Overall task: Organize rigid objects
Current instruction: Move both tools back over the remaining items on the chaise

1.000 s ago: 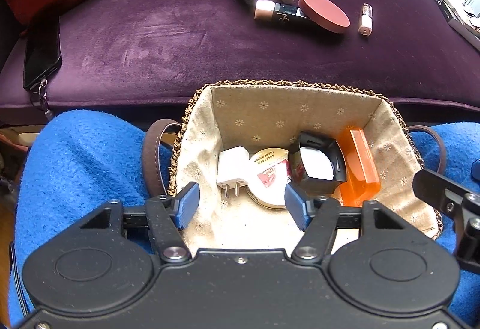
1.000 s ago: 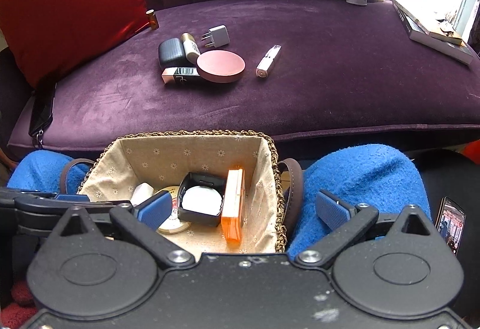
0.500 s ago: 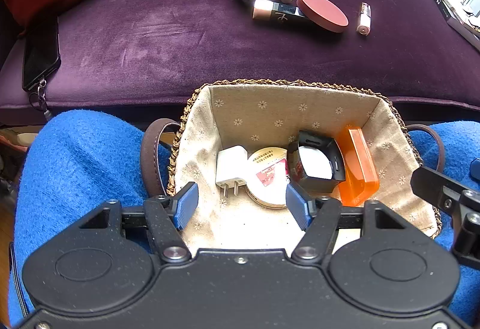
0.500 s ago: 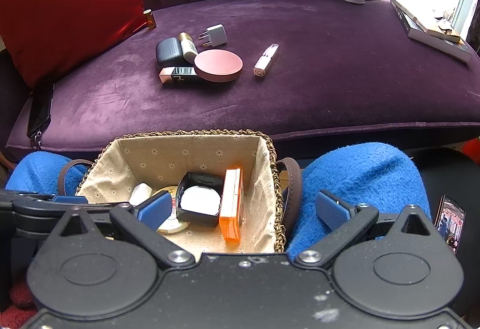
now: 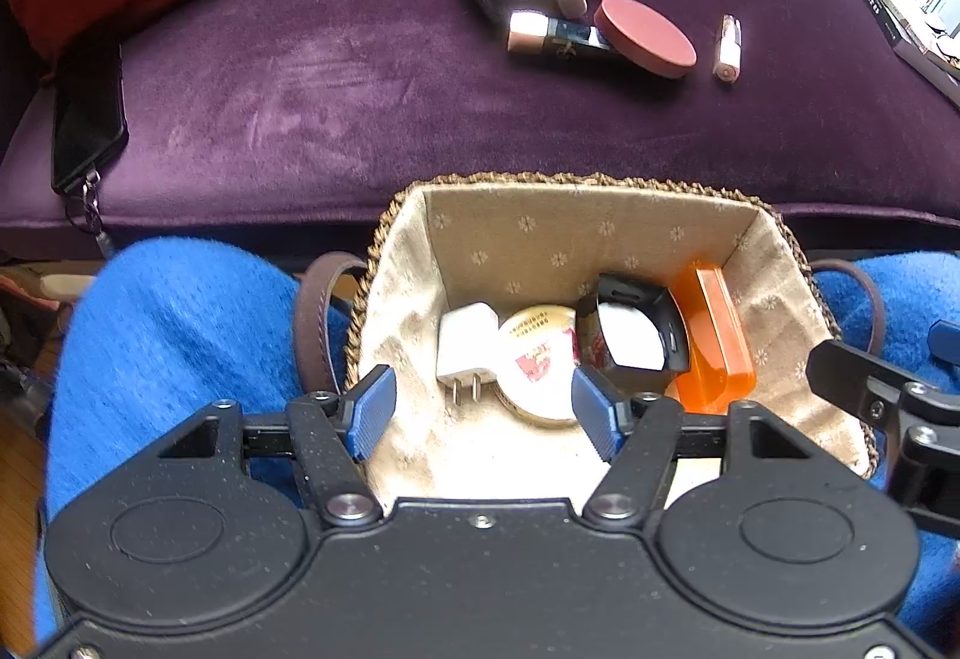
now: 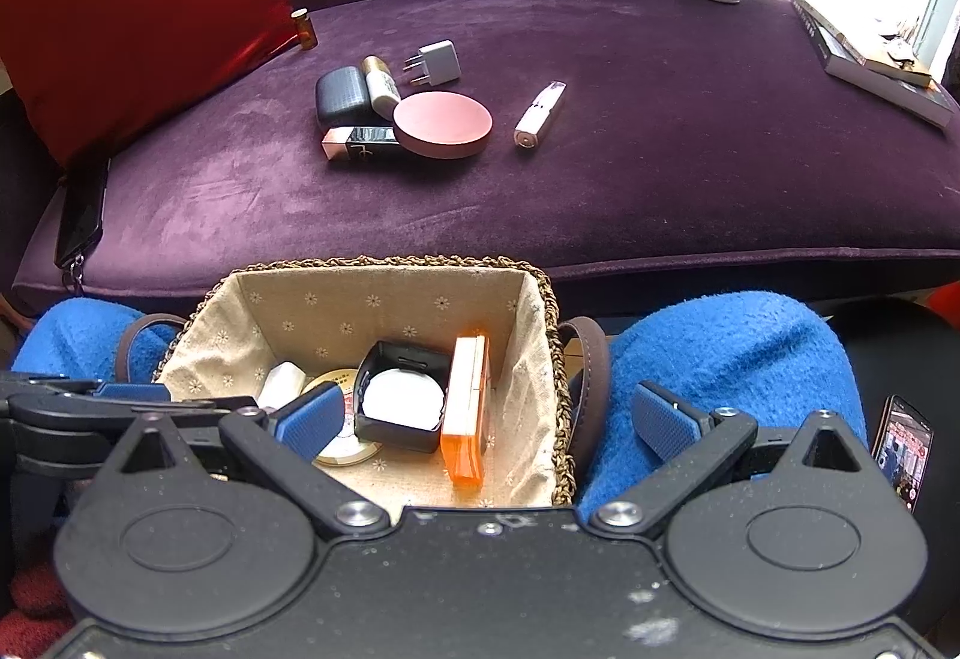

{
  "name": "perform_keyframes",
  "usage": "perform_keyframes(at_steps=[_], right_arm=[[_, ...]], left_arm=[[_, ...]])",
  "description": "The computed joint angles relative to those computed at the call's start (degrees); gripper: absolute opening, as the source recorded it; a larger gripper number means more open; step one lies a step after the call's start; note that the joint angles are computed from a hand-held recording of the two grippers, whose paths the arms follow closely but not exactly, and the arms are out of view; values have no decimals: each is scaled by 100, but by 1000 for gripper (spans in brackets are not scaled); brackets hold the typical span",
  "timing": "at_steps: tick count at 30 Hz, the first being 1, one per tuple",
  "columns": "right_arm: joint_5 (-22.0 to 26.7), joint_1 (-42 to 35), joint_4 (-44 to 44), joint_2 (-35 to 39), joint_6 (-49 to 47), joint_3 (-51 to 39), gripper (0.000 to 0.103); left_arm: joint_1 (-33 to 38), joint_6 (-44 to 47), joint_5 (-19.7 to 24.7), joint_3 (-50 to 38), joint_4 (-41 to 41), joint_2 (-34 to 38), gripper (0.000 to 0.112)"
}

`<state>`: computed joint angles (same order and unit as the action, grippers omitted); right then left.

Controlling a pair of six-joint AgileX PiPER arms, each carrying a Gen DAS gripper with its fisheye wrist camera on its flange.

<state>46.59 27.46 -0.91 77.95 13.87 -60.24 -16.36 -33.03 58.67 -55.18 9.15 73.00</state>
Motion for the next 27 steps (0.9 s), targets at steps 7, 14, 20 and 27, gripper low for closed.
perform_keyframes(at_steps=[7, 14, 20, 27], right_arm=[[180, -482, 573, 436, -533, -515, 102], [-17, -631, 185, 1085, -403, -1154, 102], [-247, -687, -80, 1591, -295, -1560, 101], [-287, -611, -221, 2218, -243, -2074, 100]], left_arm=[[345, 337, 23, -455, -38, 334, 64], [637, 580, -43, -1042, 74, 891, 64], [750, 686, -181, -1370, 271, 1336, 64], [836, 822, -323, -1520, 275, 1746, 64]])
